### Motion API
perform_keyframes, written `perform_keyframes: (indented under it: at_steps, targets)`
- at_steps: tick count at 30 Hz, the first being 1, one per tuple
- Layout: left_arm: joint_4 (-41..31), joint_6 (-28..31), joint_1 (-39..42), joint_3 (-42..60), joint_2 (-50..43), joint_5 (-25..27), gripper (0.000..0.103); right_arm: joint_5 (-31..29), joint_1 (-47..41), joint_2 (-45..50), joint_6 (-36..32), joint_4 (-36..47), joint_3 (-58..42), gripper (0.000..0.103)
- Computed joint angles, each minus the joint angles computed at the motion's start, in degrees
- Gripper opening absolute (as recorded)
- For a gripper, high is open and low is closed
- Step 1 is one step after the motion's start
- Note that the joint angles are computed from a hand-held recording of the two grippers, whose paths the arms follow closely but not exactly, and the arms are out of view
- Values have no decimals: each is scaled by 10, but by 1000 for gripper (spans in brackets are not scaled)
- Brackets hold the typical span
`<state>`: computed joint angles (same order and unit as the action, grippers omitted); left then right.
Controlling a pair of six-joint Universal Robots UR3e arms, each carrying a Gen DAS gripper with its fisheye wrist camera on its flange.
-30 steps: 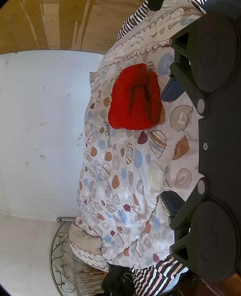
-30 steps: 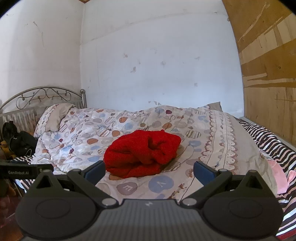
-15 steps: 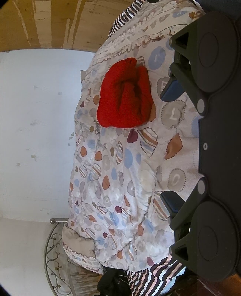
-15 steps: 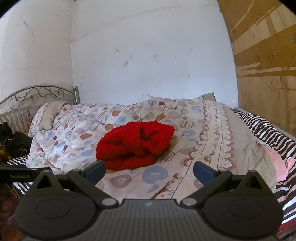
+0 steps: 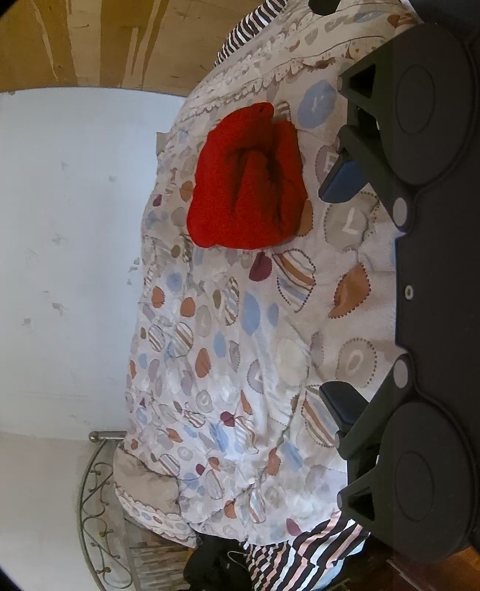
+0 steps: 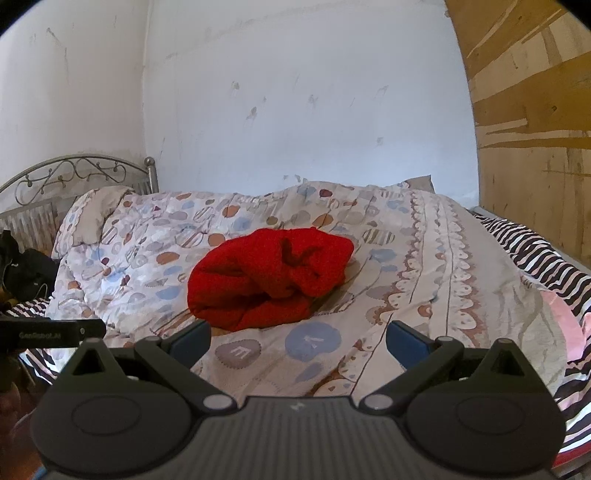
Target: Fold small clothes
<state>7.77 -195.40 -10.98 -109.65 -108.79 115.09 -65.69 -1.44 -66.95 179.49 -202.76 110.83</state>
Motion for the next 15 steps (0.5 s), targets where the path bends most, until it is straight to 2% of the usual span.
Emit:
perform_keyframes:
  at_steps: [15]
  targets:
    - [-18, 1, 8, 14, -16, -14, 102, -1, 1, 21, -2, 17, -21, 103]
